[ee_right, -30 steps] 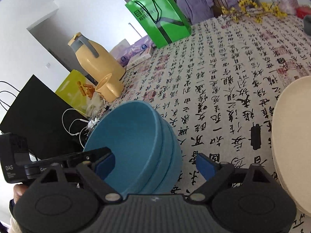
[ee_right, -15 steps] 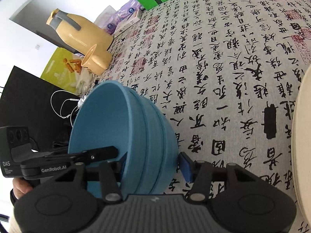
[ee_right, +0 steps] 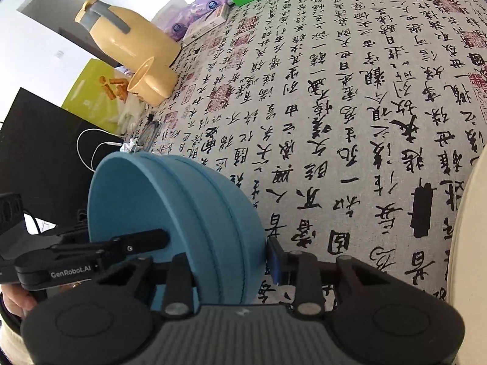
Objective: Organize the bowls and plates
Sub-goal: 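Lift and carry the bowl stack over the cream plate stack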
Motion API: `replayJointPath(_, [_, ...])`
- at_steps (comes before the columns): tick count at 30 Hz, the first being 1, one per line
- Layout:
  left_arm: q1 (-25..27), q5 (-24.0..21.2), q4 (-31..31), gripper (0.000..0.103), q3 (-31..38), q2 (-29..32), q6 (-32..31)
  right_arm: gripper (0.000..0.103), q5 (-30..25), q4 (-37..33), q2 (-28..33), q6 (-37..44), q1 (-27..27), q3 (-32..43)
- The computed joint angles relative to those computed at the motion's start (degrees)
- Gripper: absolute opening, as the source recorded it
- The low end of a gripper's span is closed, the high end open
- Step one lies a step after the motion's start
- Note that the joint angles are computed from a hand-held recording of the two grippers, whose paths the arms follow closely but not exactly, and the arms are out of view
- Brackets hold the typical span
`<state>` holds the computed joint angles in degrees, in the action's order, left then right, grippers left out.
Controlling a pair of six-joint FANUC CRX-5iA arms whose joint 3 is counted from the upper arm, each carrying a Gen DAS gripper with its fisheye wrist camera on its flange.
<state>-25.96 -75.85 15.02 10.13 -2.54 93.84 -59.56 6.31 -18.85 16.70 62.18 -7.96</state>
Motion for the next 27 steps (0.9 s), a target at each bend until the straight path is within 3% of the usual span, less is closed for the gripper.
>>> replayJointPath(8, [-2.4, 1.3, -0.7, 0.025, 1.9, 0.5, 3.6, 0.03, -0.6, -2.3, -2.7, 2.1, -1.9, -0.9])
replayJointPath(11, [-4.2, 3.1, -0.7, 0.025, 3.4, 1.4, 4.2, 0.03, -2.3, 0.1, -4.6, 1.9, -1.4, -1.0])
replayJointPath(19, [-8.9, 8.6, 3.7, 0.024, 5.0, 5.0, 6.0, 0.03, -11.6, 4.9, -10.0, 1.9, -0.6, -0.3])
replayJointPath(27, [-14.9, 9.0, 6.1, 0.024, 12.7, 13.6, 8.5, 0.03, -21.4, 8.5, -18.1, -1.1, 0.7, -3.0])
